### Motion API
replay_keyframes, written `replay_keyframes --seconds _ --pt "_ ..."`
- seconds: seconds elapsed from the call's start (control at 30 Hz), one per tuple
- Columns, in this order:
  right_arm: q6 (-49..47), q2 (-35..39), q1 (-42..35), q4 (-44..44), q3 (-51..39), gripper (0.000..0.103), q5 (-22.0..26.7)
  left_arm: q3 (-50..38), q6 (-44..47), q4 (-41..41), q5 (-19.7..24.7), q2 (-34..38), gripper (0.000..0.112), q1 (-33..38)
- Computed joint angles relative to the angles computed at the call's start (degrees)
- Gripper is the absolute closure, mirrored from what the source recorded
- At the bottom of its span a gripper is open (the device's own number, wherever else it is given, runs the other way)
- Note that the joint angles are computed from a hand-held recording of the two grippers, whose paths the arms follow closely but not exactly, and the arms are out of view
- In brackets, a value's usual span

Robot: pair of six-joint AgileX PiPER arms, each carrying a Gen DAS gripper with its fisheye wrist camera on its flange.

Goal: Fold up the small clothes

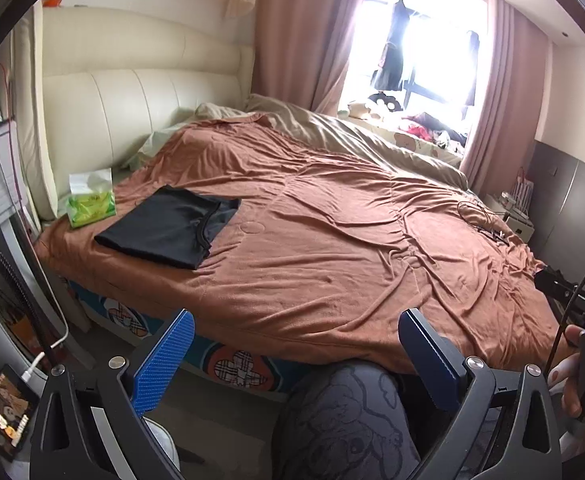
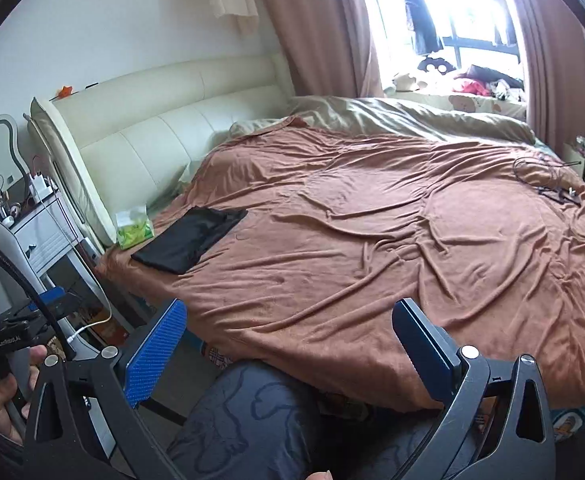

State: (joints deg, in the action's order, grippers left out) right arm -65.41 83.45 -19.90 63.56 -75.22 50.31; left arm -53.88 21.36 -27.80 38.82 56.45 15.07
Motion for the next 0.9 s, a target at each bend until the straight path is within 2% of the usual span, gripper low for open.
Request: replay_keyframes --seconds 0.17,0.4,0.47,0.57,0.7,0.77,0.9 --pt "-5.9 -3.7 -4.6 4.2 5.7 0.0 3.3 2.3 -0.4 1.2 0.0 -4.9 0.01 -1.5" --pt "-13.3 -8.2 -10.2 9.4 13.6 0.0 5.0 4.8 -8.8 10.0 -1.6 -9.7 0.01 -8.7" --pt "-15.2 -9.0 -11.2 10.9 15.3 0.0 4.9 5.4 -6.4 7.6 -1.2 -10.9 0.01 -8.4" --pt "-17.8 -10.4 -12.2 12.8 18.0 0.0 4.9 6.3 -11.2 12.7 -2.0 -13.3 0.01 -11.8" --pt "-20.4 -11.8 -12.6 14.9 20.7 0.0 3.9 6.6 -14.0 15.5 -2.2 -14.9 0.01 -13.4" --pt "-21.1 -12.0 -13.1 15.7 21.4 0.0 4.1 6.9 -11.8 13.1 -2.1 -15.5 0.01 -12.6" --pt "-23.0 -11.8 -14.2 17.1 22.2 0.0 5.1 7.4 -17.3 18.1 -3.0 -16.1 0.01 -16.2"
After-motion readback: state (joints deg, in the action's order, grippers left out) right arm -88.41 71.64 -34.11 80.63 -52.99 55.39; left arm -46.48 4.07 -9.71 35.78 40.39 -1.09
